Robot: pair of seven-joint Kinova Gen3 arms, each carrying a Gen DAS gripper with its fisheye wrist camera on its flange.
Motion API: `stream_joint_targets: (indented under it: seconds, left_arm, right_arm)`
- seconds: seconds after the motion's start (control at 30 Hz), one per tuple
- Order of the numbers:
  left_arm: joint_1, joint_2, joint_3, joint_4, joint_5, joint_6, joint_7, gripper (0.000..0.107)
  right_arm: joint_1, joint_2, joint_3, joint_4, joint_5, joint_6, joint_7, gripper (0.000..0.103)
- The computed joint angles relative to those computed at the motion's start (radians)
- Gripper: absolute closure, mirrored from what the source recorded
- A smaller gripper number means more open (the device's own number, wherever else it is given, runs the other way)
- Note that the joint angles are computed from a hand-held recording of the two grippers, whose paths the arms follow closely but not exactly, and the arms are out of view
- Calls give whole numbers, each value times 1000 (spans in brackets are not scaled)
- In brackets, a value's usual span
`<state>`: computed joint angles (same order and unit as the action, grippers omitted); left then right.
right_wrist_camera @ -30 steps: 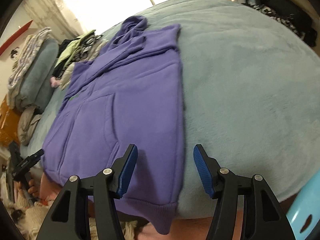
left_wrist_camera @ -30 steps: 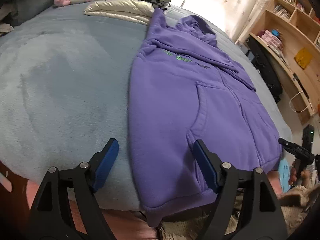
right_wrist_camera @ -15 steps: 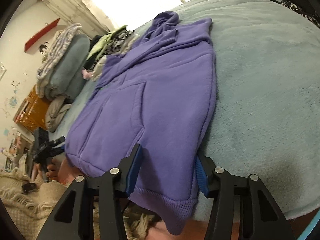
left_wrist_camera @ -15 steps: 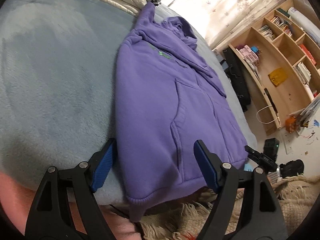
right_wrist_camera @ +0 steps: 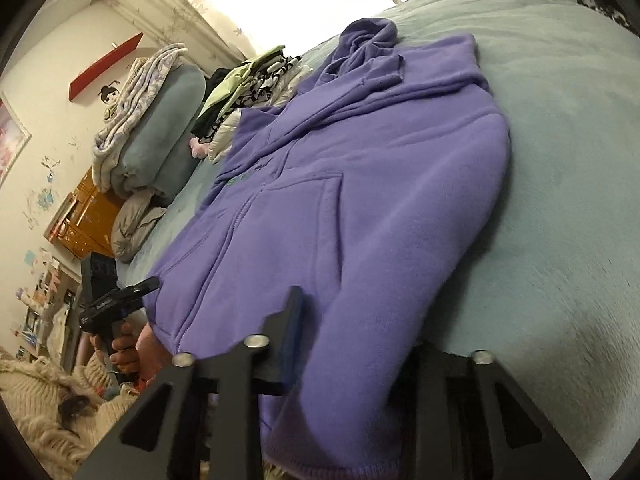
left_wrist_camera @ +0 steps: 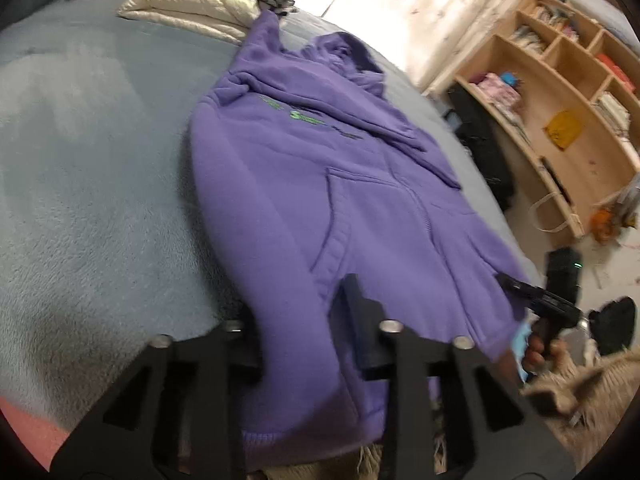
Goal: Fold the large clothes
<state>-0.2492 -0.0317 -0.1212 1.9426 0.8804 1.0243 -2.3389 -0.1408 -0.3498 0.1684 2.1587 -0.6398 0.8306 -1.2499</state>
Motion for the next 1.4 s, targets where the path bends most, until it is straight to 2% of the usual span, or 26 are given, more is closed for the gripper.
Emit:
stream_joint_targets:
  seconds: [0.07,0.13,0.23,0.3,0.4,0.53,0.67,0.77,0.83,1.0,1.07,1.2,1.27,1.33,1.4]
  left_arm:
    - [5,-19,4,-2,-16,-16,50,94]
    - [14,-45,7,-7,-42,-25,94,96]
    - [29,-83,-2,-23,-70,-20,127,98]
    - [39,-106,-13,-43,-88,3,154,99]
    - [52,-129,-30,-84,-123,52,190,99]
    - [68,-168,-44,-144,-205,156,248,99]
    - [73,-201,-93,-161,-230,258,240,99]
    - [59,-198,-142,-161,-201,321,221,99]
    - [41,-175,-169,-163,-149,350,205,99]
    - [-5,-105,-157,-197,-25,380,208,99]
    - [-23,-70,-136,-225,18,379,222,99]
    - [-40,36,-65,-328,89,340,298,98]
    - [-43,115,-21,-406,106,304,372,98]
    - [-42,193,21,-484,119,268,443,98]
    - [-36,284,58,-577,124,216,519,97]
  right_arm:
    - [16,-11,-48,-12,31,-7,-66,87]
    - [16,-29,-63,-27,57,-2,-104,88]
    - [6,-71,-48,-49,89,32,-124,90]
    - [3,-85,-65,-71,113,45,-161,90]
    - [-14,-105,-62,-102,138,74,-188,90]
    - [-37,-136,-62,-142,165,125,-208,91]
    - [-42,-175,-102,-188,221,218,-262,91]
    - [-39,-182,-124,-201,255,265,-302,90]
    - [-47,-176,-107,-194,252,275,-309,90]
    - [-65,-116,-31,-200,189,237,-277,90]
    - [-70,-76,10,-226,145,230,-253,90]
    - [50,50,-7,-327,20,248,-219,90]
    - [49,136,41,-389,-46,257,-225,89]
    - [13,228,122,-453,-116,281,-239,81]
    - [-26,305,198,-505,-176,282,-255,64]
